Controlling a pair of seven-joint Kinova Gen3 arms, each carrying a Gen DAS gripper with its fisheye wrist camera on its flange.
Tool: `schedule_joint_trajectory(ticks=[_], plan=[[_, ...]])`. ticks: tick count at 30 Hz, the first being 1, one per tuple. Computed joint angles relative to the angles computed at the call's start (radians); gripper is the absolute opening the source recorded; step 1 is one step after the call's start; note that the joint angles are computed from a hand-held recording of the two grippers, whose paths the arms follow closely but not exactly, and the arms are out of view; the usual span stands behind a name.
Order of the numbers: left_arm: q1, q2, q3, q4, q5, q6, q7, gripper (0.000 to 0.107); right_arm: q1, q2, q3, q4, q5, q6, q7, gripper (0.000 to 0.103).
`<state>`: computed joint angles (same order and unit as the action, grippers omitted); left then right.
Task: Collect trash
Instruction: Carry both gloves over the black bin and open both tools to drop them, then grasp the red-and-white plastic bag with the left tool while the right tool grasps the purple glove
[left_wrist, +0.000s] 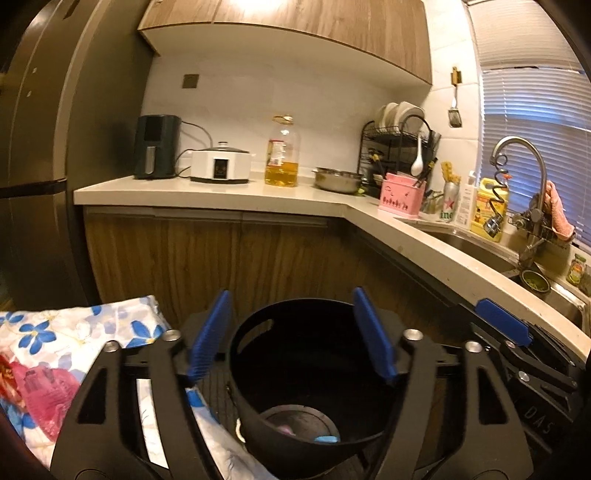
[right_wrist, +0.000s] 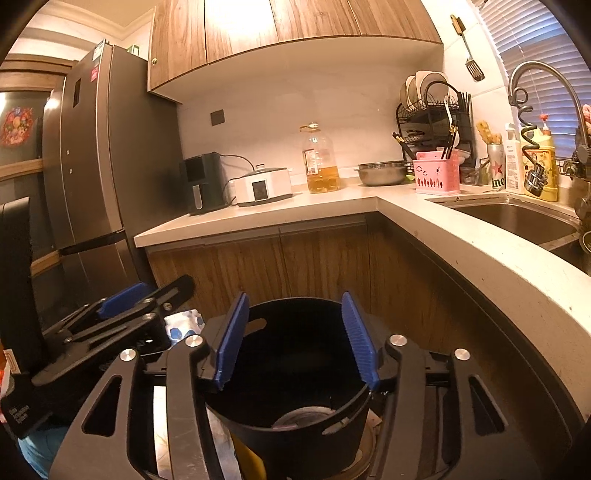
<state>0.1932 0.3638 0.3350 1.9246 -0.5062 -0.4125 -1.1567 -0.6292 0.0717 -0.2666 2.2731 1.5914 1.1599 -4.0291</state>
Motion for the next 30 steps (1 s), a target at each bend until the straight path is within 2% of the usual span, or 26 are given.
schedule_joint_trajectory(ticks=[3,6,12,15,20,27,30], plan=[[0.005,-0.032,-0.030,0.042,0.044,-0.006,-0.009,0.087,-0.017,0.001,-0.013,0.001,-0.024,0.022,-0.002,0.064],[-0.055,-0.064,-0.004,0.088,-0.004,-0.006,0.053,0.091,-0.038,0.001,-0.024,0.000,-0.051,0.044,0.000,0.071],[-0.099,-0.155,-0.052,0.226,-0.049,-0.060,0.111,0.094,-0.100,-0.001,-0.058,0.005,-0.094,0.095,-0.038,0.082],[-0.086,-0.203,-0.104,0.298,-0.020,-0.096,0.091,0.094,-0.144,0.017,-0.077,-0.007,-0.114,0.134,-0.036,0.082],[-0.056,-0.281,-0.187,0.415,0.115,-0.134,-0.024,0.094,-0.227,0.063,-0.097,-0.038,-0.145,0.226,-0.037,0.082],[-0.106,-0.375,-0.271,0.543,0.161,-0.182,-0.067,0.094,-0.319,0.125,-0.097,-0.082,-0.148,0.281,-0.071,0.083],[-0.146,-0.398,-0.319,0.587,0.124,-0.204,-0.044,0.094,-0.341,0.153,-0.090,-0.105,-0.138,0.265,-0.070,0.083]])
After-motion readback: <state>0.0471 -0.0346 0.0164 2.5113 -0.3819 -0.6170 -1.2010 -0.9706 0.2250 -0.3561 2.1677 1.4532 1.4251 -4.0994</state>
